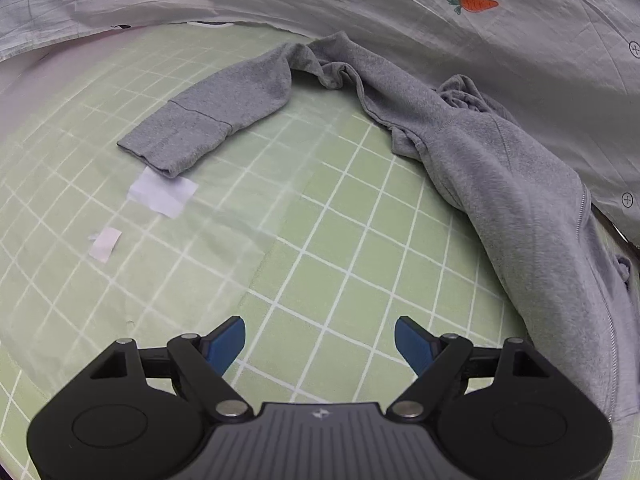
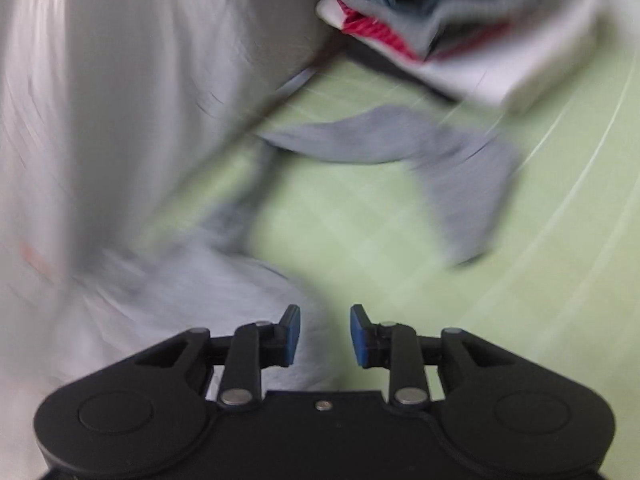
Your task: Fold clothes
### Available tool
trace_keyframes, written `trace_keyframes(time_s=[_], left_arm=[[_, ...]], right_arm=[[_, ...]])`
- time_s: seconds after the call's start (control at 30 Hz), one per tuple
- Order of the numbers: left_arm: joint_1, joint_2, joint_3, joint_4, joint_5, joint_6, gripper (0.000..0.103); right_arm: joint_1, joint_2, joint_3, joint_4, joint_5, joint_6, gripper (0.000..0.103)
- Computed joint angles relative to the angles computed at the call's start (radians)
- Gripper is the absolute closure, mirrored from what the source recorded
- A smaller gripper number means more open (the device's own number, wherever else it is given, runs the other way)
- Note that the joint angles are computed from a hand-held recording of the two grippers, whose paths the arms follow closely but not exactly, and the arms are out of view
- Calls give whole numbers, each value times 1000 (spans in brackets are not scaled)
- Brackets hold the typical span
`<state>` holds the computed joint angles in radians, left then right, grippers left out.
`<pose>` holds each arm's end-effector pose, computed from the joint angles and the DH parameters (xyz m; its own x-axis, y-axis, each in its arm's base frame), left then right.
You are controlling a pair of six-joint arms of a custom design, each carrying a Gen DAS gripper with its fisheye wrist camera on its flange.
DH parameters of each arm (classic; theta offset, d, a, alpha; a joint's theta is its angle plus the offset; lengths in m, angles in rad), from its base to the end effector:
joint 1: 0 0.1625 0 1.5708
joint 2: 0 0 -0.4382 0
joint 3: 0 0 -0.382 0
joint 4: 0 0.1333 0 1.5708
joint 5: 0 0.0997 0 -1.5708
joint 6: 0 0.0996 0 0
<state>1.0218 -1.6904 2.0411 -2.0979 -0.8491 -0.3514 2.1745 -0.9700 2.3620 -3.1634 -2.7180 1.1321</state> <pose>-0.0481 -0.4602 0.4102 -0.8349 -0.0141 -0.5503 0.2411 0.8893 -0.3886 0.2743 -0.3229 0.1278 -0.6912 0.6947 0.1991 0.1634 0.4185 -0.8934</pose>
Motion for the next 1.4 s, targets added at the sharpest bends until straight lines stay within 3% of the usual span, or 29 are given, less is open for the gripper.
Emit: trace_keyframes(time_s=[0.07,0.1,0.13,0.2,0.27,0.3,0.37,0.57,0.7,0.77,0.9,1.0,1.03,1.07,1.13,1.4], left_arm=[[-8,-1,10,10,-8,-4,20],[-14,-1,15,11,-11,-1,20],[-20,2,20,10,-15,4,20],[-30,13,27,12,-37,14,20],[-42,26,33,9,-66,25,20],[-49,33,36,7,-81,30,20],[-65,45,49,-15,-112,51,20],[-88,89,69,-88,-201,55,20],[-85,143,77,-152,-230,75,20],[-81,174,72,-172,-246,79,20],[-67,223,66,-241,-291,84,23],[-56,247,55,-275,-333,68,50],[-58,251,54,-284,-331,63,65],[-64,252,55,-289,-316,62,77],[-81,234,76,-344,-277,73,87],[-203,112,29,-249,-25,269,89]], right_arm=[[16,-6,23,-42,-7,-67,61],[23,0,31,-96,-5,-119,38],[30,-1,37,-128,-3,-156,24],[33,6,20,-92,-17,-223,24],[23,9,27,-129,6,-301,17],[18,11,31,-146,18,-339,2],[4,25,39,-223,41,-419,0],[-46,31,44,-297,109,-497,0],[-91,15,47,-319,201,-565,0],[-110,13,46,-345,251,-616,2],[-139,2,31,-330,310,-684,26],[-164,-7,26,-315,366,-701,43],[-168,-10,24,-314,384,-707,59],[-173,-13,23,-312,402,-713,69],[-167,-15,16,-300,406,-720,85],[14,10,-69,-206,404,-699,91]])
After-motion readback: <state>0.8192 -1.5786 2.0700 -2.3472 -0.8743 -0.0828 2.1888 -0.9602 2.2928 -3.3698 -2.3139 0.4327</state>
